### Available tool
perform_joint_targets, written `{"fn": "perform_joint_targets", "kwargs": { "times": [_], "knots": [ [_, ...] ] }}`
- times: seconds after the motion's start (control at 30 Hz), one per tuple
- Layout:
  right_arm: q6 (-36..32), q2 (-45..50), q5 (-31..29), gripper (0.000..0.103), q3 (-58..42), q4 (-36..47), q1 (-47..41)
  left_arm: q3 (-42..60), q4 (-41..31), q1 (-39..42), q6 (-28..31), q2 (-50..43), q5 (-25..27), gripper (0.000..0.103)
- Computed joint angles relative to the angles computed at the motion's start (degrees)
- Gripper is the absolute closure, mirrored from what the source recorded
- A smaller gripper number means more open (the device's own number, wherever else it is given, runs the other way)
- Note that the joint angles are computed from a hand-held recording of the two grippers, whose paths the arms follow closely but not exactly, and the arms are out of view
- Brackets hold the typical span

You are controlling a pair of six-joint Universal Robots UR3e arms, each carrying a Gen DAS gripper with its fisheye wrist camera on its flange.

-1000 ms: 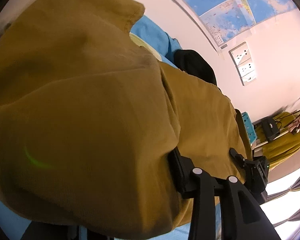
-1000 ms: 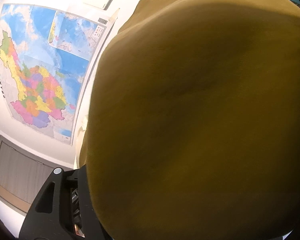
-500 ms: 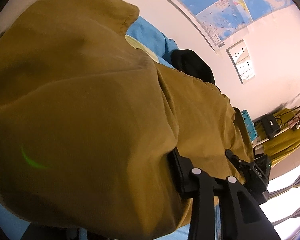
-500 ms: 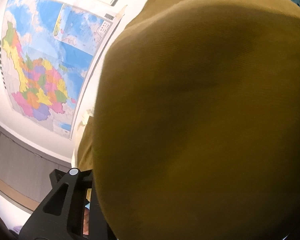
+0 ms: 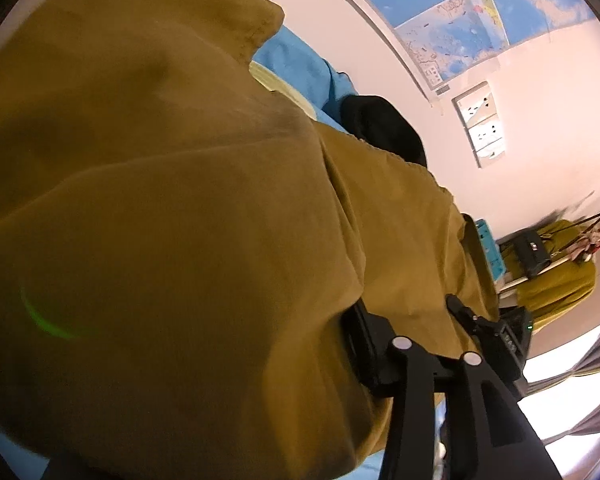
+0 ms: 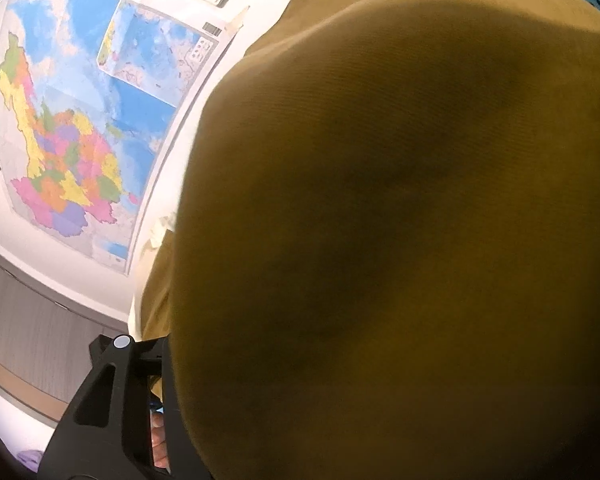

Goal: Fold large clothes
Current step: 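Carry the lifted olive bundle with both grippers toward the folded clothes stack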

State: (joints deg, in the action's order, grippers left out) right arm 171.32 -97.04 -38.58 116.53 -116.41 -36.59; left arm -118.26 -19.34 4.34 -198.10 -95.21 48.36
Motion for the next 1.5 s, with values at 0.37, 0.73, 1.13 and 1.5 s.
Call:
{"fn": "perform_joint_targets", "kwargs": {
  "times": [0.37, 0.73, 1.13, 1.5],
  "knots": [
    [-9.6, -4.3, 4.8, 0.082, -4.5, 11.5, -1.9, 0.0, -2.3, 1.2, 1.2, 4.4, -2.1, 0.080],
    [-13.9, 1.8, 1.2, 0.071, -7.4, 16.5, -2.1, -1.3, -18.7, 3.0, 13.3, 12.5, -3.7, 0.072],
    [-2.6, 6.5, 0.0, 0.059, 0.1, -4.8, -0.4, -8.6, -5.6, 6.9, 7.8, 6.0, -10.7, 0.059],
    [-5.6, 5.7, 9.1, 0.086, -8.9, -1.2, 0.2, 0.5, -14.7, 4.2, 10.9, 12.6, -7.4, 0.082]
  ]
}}
